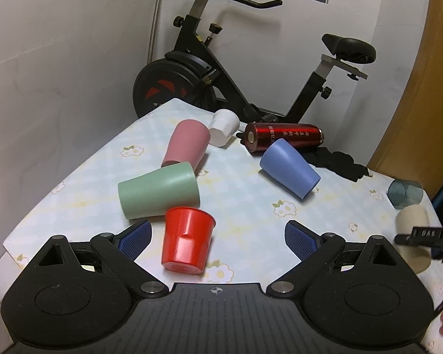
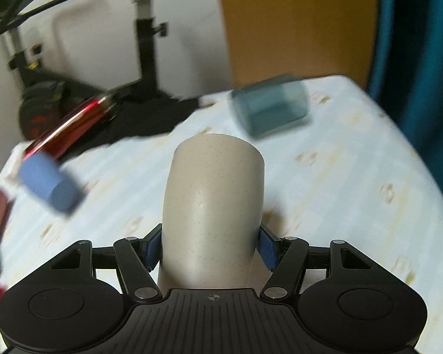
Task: Flip cup upright
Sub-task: 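Lift the beige cup with the right tool and rotate it upright, then open the right tool and release the beige cup onto the table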
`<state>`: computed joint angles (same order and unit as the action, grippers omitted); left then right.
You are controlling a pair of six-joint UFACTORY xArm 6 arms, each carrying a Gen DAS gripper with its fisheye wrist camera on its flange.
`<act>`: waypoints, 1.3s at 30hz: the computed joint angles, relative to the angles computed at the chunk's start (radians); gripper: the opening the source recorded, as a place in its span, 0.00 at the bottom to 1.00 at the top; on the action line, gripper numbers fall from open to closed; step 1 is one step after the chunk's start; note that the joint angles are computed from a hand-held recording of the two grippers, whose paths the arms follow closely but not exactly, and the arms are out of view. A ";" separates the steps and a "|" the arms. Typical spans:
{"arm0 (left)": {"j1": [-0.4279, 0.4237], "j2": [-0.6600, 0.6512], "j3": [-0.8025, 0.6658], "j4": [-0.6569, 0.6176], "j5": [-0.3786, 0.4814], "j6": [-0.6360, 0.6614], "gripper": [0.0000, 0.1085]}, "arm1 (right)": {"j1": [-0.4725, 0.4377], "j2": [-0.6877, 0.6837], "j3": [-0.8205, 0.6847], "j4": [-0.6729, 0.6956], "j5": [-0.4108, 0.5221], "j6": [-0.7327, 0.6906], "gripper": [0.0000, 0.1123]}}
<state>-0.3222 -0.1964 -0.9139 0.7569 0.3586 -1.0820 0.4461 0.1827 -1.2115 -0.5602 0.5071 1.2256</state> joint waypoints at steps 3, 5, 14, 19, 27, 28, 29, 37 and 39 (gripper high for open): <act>0.005 -0.022 0.020 0.015 -0.004 -0.010 0.90 | 0.054 -0.005 0.009 0.067 -0.019 -0.018 0.54; 0.009 -0.032 0.032 0.016 -0.009 -0.014 0.90 | 0.092 0.005 -0.006 0.080 -0.008 -0.039 0.54; 0.016 -0.046 0.048 0.016 0.007 -0.020 0.90 | 0.214 0.087 -0.085 0.151 -0.006 -0.117 0.54; 0.012 -0.043 0.050 0.013 0.009 -0.012 0.90 | 0.216 0.099 -0.094 0.157 -0.031 -0.096 0.54; 0.007 -0.037 0.045 0.004 0.016 0.008 0.90 | 0.212 0.130 -0.103 0.164 -0.075 -0.111 0.55; 0.006 -0.036 0.046 0.007 0.013 0.009 0.90 | 0.209 0.126 -0.099 0.170 -0.075 -0.116 0.56; 0.007 -0.037 0.047 0.013 0.008 0.009 0.90 | 0.205 0.121 -0.088 0.181 -0.090 -0.127 0.58; 0.008 -0.037 0.056 -0.003 -0.013 0.028 0.90 | 0.179 0.053 0.014 0.116 -0.215 -0.072 0.80; 0.008 -0.036 0.057 -0.003 -0.017 0.029 0.90 | 0.161 0.019 0.063 0.033 -0.277 0.006 0.84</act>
